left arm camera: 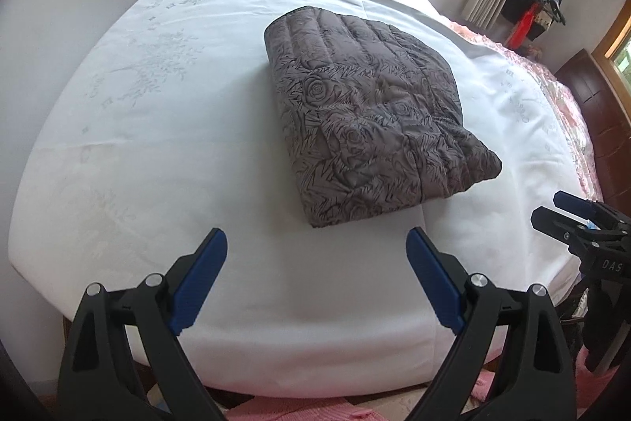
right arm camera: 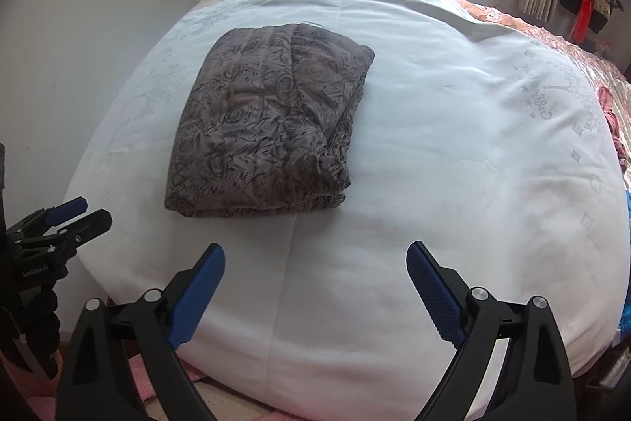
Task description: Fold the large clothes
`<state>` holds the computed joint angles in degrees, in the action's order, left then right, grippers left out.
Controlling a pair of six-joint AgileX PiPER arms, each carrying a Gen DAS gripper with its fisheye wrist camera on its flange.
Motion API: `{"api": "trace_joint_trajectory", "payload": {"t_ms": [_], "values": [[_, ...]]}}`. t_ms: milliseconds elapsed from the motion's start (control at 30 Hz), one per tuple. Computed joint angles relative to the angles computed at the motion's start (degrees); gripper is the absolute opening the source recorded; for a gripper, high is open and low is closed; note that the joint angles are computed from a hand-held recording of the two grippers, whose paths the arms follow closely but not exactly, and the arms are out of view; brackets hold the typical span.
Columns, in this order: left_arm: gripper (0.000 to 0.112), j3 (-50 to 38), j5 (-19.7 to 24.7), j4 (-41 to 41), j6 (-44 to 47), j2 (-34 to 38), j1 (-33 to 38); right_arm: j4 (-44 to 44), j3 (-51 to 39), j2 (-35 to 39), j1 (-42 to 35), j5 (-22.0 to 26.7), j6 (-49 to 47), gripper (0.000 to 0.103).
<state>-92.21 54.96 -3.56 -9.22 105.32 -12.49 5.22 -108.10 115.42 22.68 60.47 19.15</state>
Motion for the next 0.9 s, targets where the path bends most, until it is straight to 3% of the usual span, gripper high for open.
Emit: {"api": "trace_joint_trajectory", "payload": {"t_ms": [367, 900], "values": [[0.091, 4.7, -0.3, 4.5, -4.3, -4.9, -1.9, -0.5, 2.4, -2.2, 1.3, -0.1, 1.0, 0.094], [0.091, 6.2, -0.5, 5.4, -4.9, -6.5, -2.6, -0.6, 3.7, -2.7, 1.5, -0.6, 1.3, 0.094]]}}
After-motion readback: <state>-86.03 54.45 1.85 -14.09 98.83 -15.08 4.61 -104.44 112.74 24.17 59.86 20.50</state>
